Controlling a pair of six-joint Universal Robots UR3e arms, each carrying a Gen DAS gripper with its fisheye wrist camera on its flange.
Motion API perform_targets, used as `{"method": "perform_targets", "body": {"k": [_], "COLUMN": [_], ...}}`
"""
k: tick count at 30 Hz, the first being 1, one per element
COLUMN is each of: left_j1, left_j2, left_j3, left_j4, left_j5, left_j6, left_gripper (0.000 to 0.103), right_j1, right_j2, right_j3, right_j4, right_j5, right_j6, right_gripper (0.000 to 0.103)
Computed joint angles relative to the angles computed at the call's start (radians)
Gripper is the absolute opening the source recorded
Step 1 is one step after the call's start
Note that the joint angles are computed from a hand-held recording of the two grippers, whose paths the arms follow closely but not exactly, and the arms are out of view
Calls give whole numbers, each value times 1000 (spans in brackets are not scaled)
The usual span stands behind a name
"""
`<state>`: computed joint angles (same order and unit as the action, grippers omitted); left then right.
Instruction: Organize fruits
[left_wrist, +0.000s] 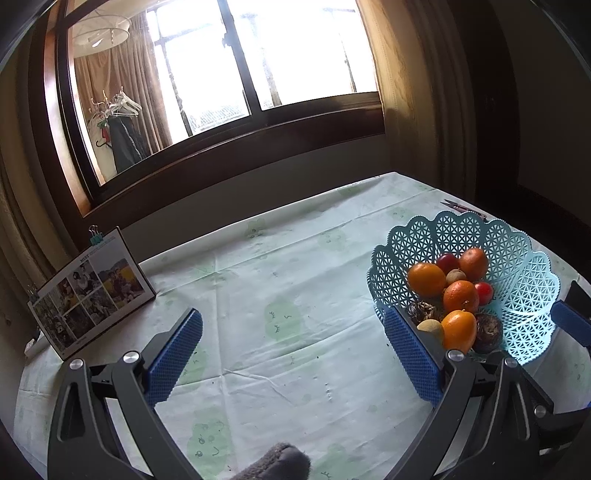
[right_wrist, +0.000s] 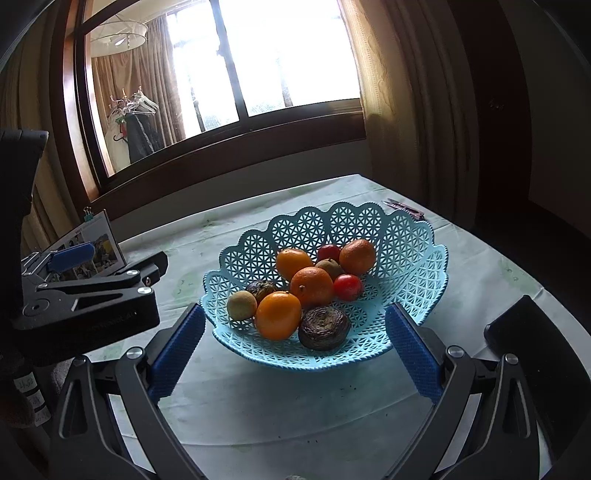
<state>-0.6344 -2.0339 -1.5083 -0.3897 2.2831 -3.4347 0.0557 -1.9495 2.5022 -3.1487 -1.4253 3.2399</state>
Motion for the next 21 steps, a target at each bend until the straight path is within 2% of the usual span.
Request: {"method": "perform_targets", "body": {"k": [11, 16, 21], "left_j1": [-24, -8, 48], "left_j2": [-25, 8, 121], "left_j3": [8, -8, -150], "left_j4": [26, -18, -72], "left_j5": [54, 18, -48], "left_j6": [26, 2, -55], "left_gripper": [98, 98, 98], "right_j1": [-4, -4, -29], "right_j2": [-4, -6, -41], "right_j3": [2, 4, 25], "right_j4": [1, -1, -1], "right_j5": [0, 3, 37], "right_j6": [1, 1, -3], "right_gripper": [99, 99, 99]}}
